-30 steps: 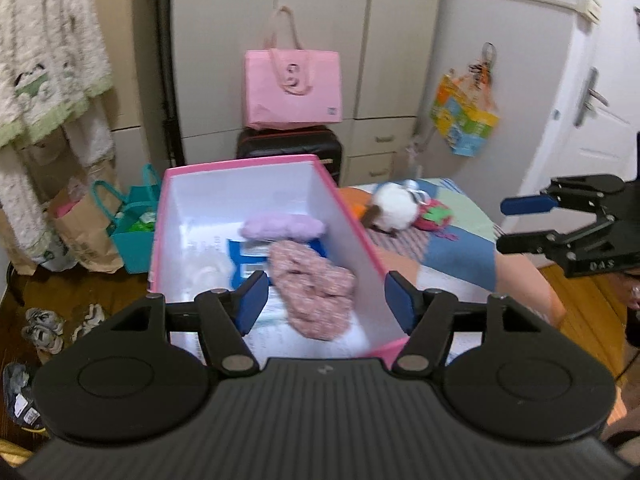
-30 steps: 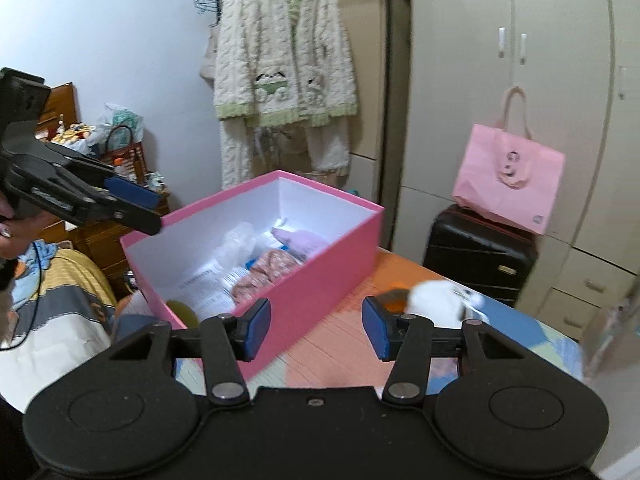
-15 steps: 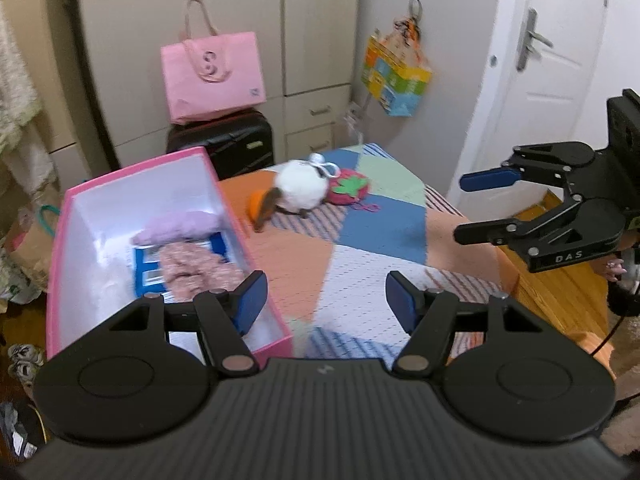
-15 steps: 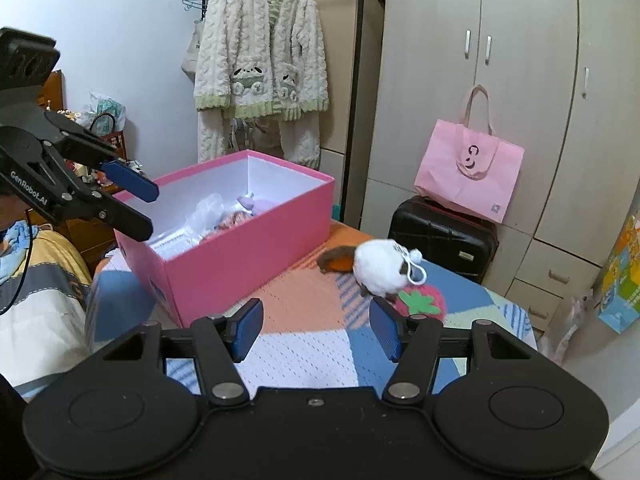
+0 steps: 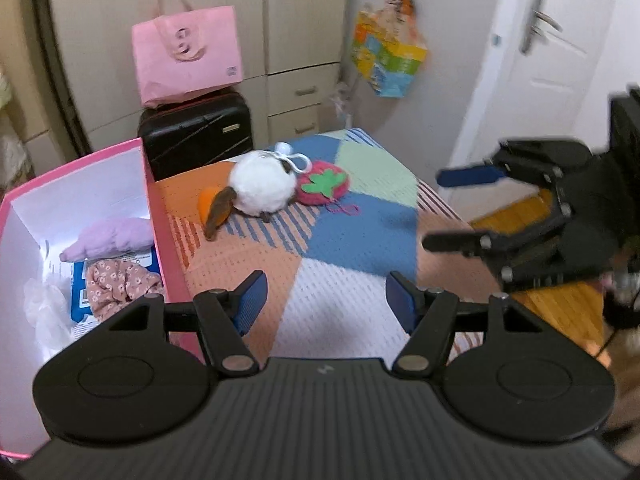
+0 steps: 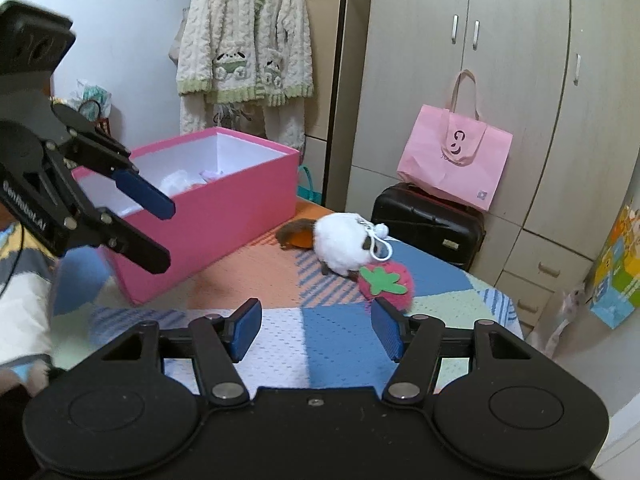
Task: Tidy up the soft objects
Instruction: 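Close both grippers around the white plush dog with the keychain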
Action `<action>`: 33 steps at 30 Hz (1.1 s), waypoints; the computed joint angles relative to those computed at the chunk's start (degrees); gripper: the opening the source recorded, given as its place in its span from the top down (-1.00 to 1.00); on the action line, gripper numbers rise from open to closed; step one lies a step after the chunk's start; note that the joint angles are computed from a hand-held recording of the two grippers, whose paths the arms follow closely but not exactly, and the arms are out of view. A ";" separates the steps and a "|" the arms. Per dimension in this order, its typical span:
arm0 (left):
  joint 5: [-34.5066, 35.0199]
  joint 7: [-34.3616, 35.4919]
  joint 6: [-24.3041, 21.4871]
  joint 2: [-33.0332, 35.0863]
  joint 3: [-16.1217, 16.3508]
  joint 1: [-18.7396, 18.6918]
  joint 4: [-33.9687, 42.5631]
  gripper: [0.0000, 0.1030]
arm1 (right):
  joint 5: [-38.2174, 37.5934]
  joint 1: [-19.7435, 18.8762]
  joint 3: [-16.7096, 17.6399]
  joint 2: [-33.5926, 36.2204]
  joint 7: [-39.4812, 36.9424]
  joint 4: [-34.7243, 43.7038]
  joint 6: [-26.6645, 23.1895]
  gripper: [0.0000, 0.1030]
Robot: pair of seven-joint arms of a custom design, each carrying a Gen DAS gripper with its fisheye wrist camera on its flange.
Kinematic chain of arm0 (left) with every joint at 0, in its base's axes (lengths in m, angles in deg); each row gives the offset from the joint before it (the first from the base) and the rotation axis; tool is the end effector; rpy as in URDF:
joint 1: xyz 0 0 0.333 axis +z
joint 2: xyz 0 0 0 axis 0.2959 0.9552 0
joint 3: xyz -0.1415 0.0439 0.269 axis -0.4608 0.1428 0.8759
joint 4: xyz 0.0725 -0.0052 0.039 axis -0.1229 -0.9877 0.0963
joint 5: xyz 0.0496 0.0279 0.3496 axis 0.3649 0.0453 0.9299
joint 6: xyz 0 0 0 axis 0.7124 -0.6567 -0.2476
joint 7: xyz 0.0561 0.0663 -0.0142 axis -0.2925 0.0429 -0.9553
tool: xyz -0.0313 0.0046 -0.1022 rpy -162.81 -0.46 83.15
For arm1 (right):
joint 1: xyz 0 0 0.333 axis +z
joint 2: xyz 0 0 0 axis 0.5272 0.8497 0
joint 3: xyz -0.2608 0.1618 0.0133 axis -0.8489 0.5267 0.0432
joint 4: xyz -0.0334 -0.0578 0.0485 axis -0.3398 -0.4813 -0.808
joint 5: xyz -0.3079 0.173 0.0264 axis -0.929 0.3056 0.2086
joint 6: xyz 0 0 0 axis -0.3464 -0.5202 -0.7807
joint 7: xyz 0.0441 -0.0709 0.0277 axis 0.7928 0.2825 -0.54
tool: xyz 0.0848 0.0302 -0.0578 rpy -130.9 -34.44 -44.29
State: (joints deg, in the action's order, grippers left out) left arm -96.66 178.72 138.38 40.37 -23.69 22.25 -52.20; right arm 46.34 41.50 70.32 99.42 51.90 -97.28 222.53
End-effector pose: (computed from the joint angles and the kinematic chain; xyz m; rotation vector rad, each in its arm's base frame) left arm 0.6184 -0.0600 0.5151 -1.2570 2.3607 -1.0260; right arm 0.5653 0.1857 0.4717 -1.9690 1.0845 -0.6933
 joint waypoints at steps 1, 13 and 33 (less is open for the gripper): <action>0.45 -1.81 1.60 1.05 0.06 -0.60 0.77 -0.26 | 1.91 -1.87 1.92 1.19 -2.90 1.26 0.16 -0.29; 6.85 -16.35 29.16 11.81 -4.43 -3.94 4.25 -0.26 | 4.64 -7.14 5.04 15.47 -12.06 18.46 -4.88 -0.34; 25.84 -46.37 16.93 32.84 4.09 -11.13 33.61 -0.25 | -20.13 -0.59 -4.60 40.84 6.85 57.46 -29.05 -0.73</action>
